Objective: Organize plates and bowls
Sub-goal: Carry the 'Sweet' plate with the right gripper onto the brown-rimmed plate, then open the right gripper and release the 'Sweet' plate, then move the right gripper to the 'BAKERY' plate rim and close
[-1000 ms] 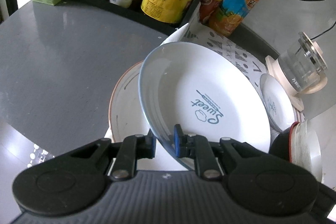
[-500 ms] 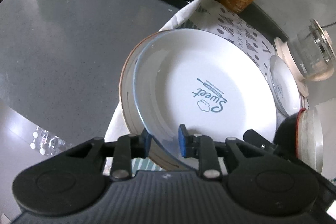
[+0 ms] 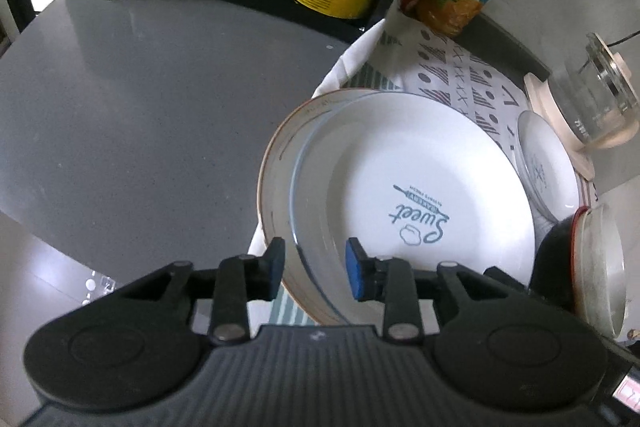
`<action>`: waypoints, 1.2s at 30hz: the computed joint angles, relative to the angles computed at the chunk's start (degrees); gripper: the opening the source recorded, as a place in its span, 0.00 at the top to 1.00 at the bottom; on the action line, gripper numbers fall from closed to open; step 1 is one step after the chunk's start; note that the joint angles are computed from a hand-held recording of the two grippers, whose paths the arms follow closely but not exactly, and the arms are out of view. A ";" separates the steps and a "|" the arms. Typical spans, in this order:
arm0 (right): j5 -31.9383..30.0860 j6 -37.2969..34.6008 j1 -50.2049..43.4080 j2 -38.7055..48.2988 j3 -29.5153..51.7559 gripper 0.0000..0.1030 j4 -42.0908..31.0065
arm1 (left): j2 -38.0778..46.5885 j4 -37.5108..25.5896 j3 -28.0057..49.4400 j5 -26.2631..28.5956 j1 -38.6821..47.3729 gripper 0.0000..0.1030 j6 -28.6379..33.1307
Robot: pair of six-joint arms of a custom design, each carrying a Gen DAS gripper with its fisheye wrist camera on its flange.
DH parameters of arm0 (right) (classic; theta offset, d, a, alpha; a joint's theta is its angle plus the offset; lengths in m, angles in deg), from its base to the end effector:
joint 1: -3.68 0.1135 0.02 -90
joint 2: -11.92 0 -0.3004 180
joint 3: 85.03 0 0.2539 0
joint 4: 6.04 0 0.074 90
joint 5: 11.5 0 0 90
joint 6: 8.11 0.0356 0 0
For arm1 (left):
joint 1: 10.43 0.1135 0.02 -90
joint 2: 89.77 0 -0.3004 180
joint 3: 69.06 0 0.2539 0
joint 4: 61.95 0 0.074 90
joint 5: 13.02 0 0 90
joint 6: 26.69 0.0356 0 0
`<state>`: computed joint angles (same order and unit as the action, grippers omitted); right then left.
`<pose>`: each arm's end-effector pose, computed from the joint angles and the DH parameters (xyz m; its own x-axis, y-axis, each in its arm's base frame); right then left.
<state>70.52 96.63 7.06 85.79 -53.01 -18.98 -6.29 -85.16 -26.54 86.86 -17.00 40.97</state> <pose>0.1880 0.0161 0.1434 -0.8240 0.2037 -0.5287 0.0738 0.9638 0.2564 0.2230 -0.0318 0.1473 -0.8981 -0.2735 -0.3443 -0.1669 0.9365 -0.3085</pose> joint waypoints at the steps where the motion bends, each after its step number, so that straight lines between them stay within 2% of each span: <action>1: -0.09 0.03 0.04 0.43 0.11 0.87 0.07 | 0.30 0.01 0.28 -0.34 -0.06 0.70 0.35; 6: -1.49 0.41 0.09 2.67 0.57 0.87 0.62 | 0.78 -0.64 1.26 -1.27 0.18 0.70 0.34; 10: -1.50 1.01 0.89 4.33 1.02 0.85 1.01 | 1.54 -2.19 2.49 -5.05 -0.16 0.65 0.57; 15: -1.26 1.73 2.07 6.46 2.07 0.82 0.72 | 3.50 -2.75 3.29 -4.29 1.87 0.64 1.51; 19: -1.69 0.53 1.86 5.72 4.15 0.75 -2.99 | 3.69 -3.94 5.49 -4.23 2.41 0.63 1.84; 20: -2.19 0.03 1.13 4.53 4.33 0.75 -3.89 | 3.84 -4.37 6.22 -4.31 2.44 0.61 1.83; 25: -5.03 -2.65 -2.55 -0.70 5.85 0.55 -7.26 | 5.31 -5.14 10.29 -4.10 1.81 0.44 1.72; 27: -5.42 -3.19 -3.66 -1.50 6.74 0.52 -7.47 | 5.96 -5.43 11.94 -3.84 1.36 0.42 1.35; 30: -6.44 -3.45 -5.98 -1.84 8.44 0.47 -7.26 | 7.13 -5.65 14.57 -2.96 0.66 0.31 1.44; 32: -6.74 -3.72 -7.44 -1.60 9.52 0.35 -6.41 | 7.86 -5.34 16.34 -2.57 -0.12 0.23 1.48; 36: -7.06 -3.45 -10.21 -1.50 11.77 0.23 -5.53 | 9.79 -5.09 19.79 -1.39 -1.58 0.20 0.60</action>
<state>63.47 93.18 -3.15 84.28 -41.24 -24.51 3.50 -90.24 -6.75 85.47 -18.58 41.58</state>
